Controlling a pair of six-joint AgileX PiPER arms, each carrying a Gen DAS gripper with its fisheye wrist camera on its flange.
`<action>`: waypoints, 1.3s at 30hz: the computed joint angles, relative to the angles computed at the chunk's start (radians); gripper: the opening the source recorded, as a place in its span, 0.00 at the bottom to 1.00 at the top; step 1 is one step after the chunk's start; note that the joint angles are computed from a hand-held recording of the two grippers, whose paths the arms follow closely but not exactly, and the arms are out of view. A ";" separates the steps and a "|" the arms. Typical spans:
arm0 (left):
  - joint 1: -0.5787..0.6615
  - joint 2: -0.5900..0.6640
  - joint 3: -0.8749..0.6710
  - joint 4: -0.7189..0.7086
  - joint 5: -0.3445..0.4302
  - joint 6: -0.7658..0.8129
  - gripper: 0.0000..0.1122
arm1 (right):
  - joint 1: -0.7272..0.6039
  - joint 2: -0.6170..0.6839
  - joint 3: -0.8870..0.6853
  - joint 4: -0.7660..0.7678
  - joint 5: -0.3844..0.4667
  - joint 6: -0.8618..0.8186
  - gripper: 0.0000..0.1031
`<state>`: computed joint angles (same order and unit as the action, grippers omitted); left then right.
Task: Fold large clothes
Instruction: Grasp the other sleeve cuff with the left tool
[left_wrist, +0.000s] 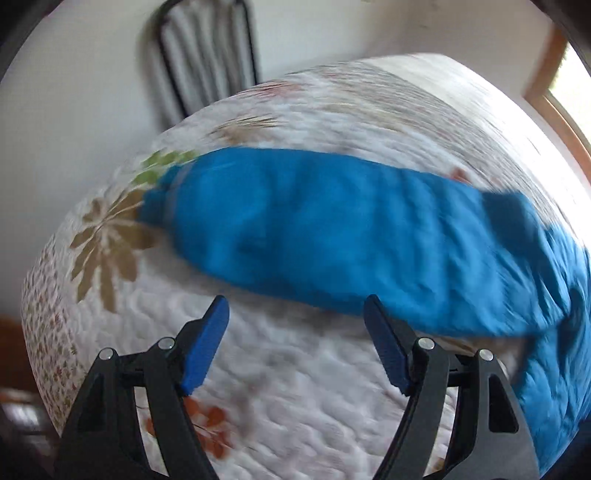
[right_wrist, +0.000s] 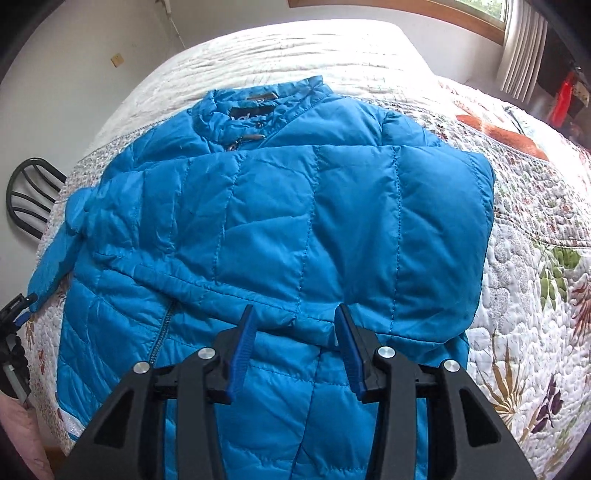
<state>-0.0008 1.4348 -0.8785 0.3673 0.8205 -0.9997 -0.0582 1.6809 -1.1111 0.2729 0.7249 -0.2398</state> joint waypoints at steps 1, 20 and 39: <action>0.076 -0.020 0.029 -0.035 -0.035 0.040 0.67 | 0.003 0.004 -0.002 -0.004 -0.001 0.003 0.43; 0.374 0.113 0.040 -0.236 -0.299 0.296 0.30 | 0.076 0.087 -0.034 -0.185 -0.015 0.200 0.43; 0.002 -0.087 -0.055 -0.018 -0.235 0.070 0.07 | 0.081 0.067 -0.041 -0.195 0.007 0.207 0.43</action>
